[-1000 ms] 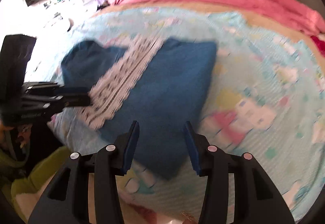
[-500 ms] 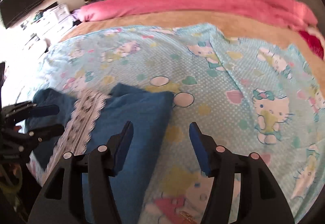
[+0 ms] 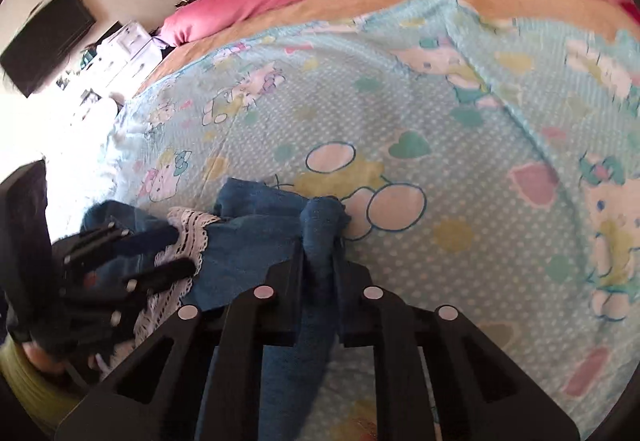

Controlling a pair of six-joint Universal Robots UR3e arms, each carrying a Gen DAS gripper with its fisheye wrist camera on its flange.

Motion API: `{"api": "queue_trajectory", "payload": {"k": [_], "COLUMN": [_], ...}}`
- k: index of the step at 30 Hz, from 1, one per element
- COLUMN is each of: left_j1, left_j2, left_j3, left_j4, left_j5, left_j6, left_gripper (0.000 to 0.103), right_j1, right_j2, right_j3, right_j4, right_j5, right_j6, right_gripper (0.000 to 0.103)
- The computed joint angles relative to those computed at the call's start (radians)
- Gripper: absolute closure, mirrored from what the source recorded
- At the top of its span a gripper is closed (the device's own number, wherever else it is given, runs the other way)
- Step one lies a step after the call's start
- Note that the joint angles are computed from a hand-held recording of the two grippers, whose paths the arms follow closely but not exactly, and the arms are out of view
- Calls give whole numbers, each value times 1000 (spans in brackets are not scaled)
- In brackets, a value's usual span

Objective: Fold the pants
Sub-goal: 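Open both grippers and smooth the folded pants flat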

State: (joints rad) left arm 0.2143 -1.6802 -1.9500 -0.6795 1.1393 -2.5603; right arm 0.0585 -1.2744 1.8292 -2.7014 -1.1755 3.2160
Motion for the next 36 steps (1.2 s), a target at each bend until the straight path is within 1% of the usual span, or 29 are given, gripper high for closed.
{"api": "queue_trajectory", "payload": {"k": [1,6,7,8,9,11,13,15,17,19,21,22,23,25,27,29,31,36], "left_j1": [0,16,23,22,23,66,93,118,144,157,163,167,174,187,202,219,242,287], "left_j2": [2,6,8,5,-1,15,53,95,145,193,241,266,293,342,394,446,500,616], "left_j3": [-13,-54,-58,-57,-50,-55,-77,-97,-113,-132,-157,-167,-178,-199,-221,-236,-252,-296], "left_j4": [25,68,69,74,65,17,5,-15,-58,-85,-100,-119,-143,-181,-220,-266,-323,-442], "left_j5": [3,-12,-15,-2,13,-37,-58,-78,-110,-125,-129,-135,-142,-154,-162,-173,-185,-188], "left_j6": [-2,28,27,18,8,14,27,39,60,84,107,124,141,173,204,233,272,370], "left_gripper": [70,70,68,62,50,50,50,50,48,42,37,35,33,28,23,19,14,14], "right_j1": [4,44,47,46,43,41,49,56,49,53,64,72,82,104,135,158,178,235], "right_j2": [-4,47,52,49,39,13,-32,-91,-168,-216,-278,-304,-335,-391,-429,-470,-502,-550], "right_j3": [8,-5,-6,-4,0,16,47,94,162,198,243,259,276,303,314,329,342,381], "right_j4": [-15,-47,-52,-51,-47,-49,-62,-78,-89,-84,-78,-71,-63,-42,-24,-6,8,18], "right_j5": [-14,-101,-108,-110,-112,-128,-168,-199,-189,-193,-195,-199,-202,-218,-251,-270,-283,-316], "right_j6": [7,13,15,15,20,28,28,19,14,13,7,8,6,2,2,3,13,49], "right_gripper": [92,91,91,91,90,84,79,78,68,64,64,62,58,53,50,43,40,40]}}
